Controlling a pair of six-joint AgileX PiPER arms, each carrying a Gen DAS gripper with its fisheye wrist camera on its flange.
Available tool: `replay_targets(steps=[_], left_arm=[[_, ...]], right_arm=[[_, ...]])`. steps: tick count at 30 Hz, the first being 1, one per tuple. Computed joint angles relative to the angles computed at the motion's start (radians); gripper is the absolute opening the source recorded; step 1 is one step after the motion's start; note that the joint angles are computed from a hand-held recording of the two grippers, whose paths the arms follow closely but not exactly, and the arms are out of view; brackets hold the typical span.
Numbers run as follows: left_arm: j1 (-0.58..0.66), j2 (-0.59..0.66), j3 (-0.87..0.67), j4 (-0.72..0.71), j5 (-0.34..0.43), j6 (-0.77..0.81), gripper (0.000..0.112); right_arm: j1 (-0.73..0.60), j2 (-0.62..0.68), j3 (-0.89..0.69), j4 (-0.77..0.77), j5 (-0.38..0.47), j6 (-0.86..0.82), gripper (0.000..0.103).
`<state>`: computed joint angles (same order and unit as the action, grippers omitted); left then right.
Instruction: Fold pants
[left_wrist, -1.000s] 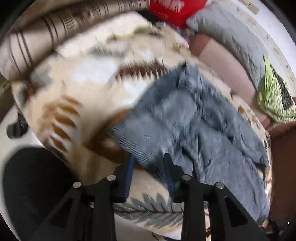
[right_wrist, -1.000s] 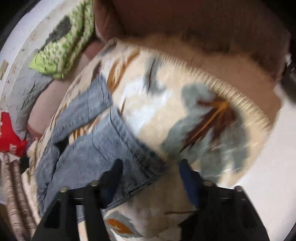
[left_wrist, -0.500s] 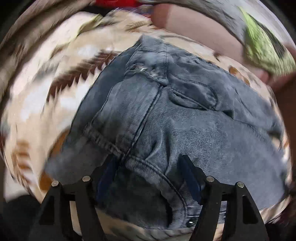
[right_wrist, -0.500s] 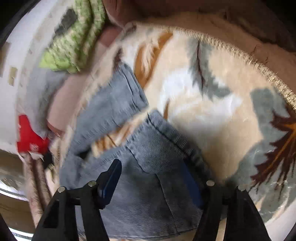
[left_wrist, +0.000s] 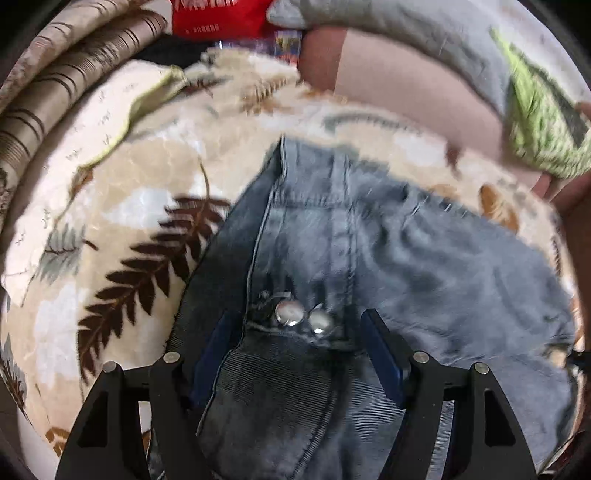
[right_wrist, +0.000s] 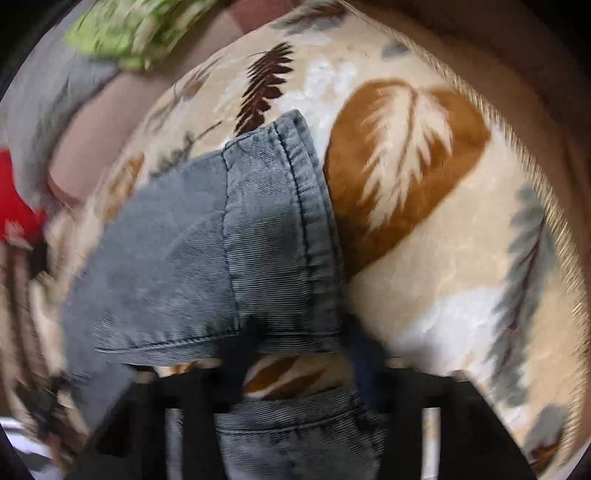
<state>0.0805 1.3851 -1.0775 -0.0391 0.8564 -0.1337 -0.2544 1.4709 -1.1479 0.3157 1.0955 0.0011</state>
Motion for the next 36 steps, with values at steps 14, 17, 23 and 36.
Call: replay_targets(steps=[14, 17, 23, 36], left_arm=[[0.069, 0.167, -0.223, -0.124, 0.033, 0.113, 0.073], [0.092, 0.262, -0.348, -0.178, 0.057, 0.120, 0.073], [0.110, 0.512, -0.647, -0.250, 0.169, 0.095, 0.073], [0.078, 0.719, -0.882, -0.178, 0.236, 0.049, 0.008]], right_arm=[[0.017, -0.034, -0.127, -0.210, 0.025, 0.057, 0.070], [-0.030, 0.041, -0.251, -0.066, 0.010, -0.018, 0.070], [0.008, 0.331, -0.466, 0.001, 0.030, 0.003, 0.070], [-0.006, 0.471, -0.611, 0.014, 0.064, -0.023, 0.052]])
